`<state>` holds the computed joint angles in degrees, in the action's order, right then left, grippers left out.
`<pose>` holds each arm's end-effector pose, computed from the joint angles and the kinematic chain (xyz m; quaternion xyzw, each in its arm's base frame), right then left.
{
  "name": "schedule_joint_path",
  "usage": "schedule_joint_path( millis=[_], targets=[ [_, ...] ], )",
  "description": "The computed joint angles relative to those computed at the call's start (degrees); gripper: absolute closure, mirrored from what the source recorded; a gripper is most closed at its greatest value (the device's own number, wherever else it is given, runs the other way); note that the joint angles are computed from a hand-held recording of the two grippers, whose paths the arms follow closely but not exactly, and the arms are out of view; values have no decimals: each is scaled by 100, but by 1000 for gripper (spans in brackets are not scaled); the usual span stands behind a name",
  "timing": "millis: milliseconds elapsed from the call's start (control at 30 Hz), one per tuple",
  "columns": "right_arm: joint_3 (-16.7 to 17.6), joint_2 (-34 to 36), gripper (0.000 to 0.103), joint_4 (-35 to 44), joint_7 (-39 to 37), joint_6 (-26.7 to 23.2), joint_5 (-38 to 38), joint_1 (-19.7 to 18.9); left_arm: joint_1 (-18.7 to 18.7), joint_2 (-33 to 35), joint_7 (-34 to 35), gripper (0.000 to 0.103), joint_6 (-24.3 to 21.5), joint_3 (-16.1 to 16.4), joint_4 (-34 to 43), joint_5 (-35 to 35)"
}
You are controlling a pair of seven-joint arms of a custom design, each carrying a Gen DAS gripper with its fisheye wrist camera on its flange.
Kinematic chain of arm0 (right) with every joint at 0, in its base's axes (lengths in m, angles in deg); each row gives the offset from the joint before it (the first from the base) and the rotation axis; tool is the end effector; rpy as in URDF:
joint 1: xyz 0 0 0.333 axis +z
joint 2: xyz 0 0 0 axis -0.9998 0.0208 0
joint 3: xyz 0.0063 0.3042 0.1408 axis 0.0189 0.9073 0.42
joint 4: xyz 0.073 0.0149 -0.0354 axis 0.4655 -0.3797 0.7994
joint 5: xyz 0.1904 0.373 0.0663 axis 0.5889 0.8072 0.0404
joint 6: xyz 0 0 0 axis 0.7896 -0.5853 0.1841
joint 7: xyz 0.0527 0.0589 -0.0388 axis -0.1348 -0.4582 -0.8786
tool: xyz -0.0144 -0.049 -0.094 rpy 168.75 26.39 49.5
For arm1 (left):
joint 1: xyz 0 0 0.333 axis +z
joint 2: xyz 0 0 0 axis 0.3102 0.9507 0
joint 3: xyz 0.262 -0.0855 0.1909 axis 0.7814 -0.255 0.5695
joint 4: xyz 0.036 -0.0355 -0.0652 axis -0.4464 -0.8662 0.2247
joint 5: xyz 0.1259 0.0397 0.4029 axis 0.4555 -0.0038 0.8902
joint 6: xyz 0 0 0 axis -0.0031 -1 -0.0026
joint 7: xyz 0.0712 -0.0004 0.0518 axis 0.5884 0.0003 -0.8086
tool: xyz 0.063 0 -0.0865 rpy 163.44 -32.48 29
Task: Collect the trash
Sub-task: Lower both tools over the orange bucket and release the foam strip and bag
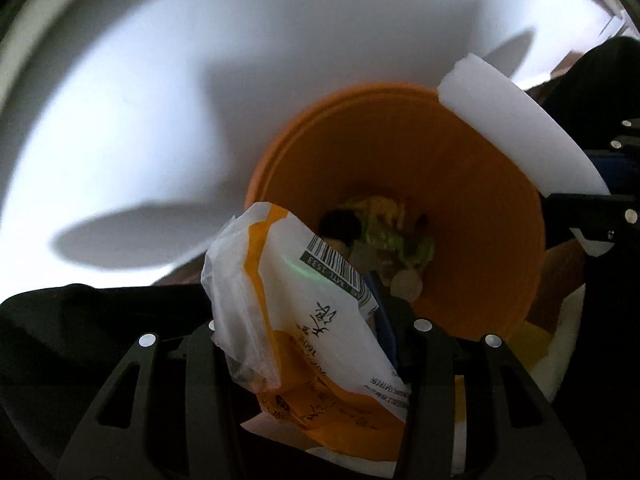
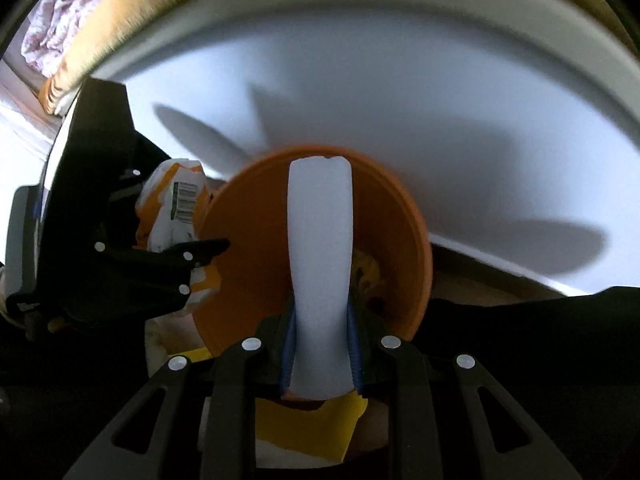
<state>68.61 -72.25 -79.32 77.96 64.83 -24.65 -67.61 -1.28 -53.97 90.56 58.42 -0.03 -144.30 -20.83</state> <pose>0.4942 0.2780 0.5080 -0.8639 0.4739 0.0326 0.1677 0.4950 -0.3400 0.4667 -0.6014 0.7943 -0.0347 0.0785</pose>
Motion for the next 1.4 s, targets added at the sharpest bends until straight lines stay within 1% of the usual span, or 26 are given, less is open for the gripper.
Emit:
schedule_joint_path(
  millis=[233,333,467,700,767,800,833,867,933,1033,1067,1133,1300,1400],
  targets=[
    [1,123,79,62,-32,-108,77,19,-12,172,112,57,-163,-11,119,-53],
    [10,105,78,28,7,-87,53,25,-17,195,134,54,-155,-8,143,-2],
    [-9,158,78,39,21,-23,58,5,-27,226,133,54,-181,-14,183,16],
    [-12,206,78,73,183,29,4,-4,-14,127,206,54,20,-7,15,-44],
    [-19,220,74,93,212,35,-15,-17,-14,96,256,54,141,-7,-56,9],
    [-17,271,67,126,255,64,-56,-25,-33,120,196,50,125,-17,-36,145],
    [-22,303,53,165,293,37,-73,-33,-58,165,111,32,47,-26,11,310],
    [-19,313,51,163,408,73,-143,-42,-90,228,10,19,-101,-36,88,491],
    [-33,268,51,126,502,125,-145,-59,-104,217,-12,19,-147,-38,91,552],
    [-53,34,50,-43,557,332,-97,-90,-94,43,79,19,-34,-38,-57,442],
    [-52,-56,49,-109,574,400,-128,-101,-91,-40,103,19,38,-37,-129,405],
    [-45,-254,44,-268,640,537,-227,-133,-87,-167,111,19,150,-34,-241,363],
    [-96,-678,43,-578,580,681,-131,-176,-68,-527,52,19,513,-11,-489,160],
    [-142,-903,43,-584,352,747,-142,-216,-67,-972,14,19,832,-2,-697,181]
  ],
)
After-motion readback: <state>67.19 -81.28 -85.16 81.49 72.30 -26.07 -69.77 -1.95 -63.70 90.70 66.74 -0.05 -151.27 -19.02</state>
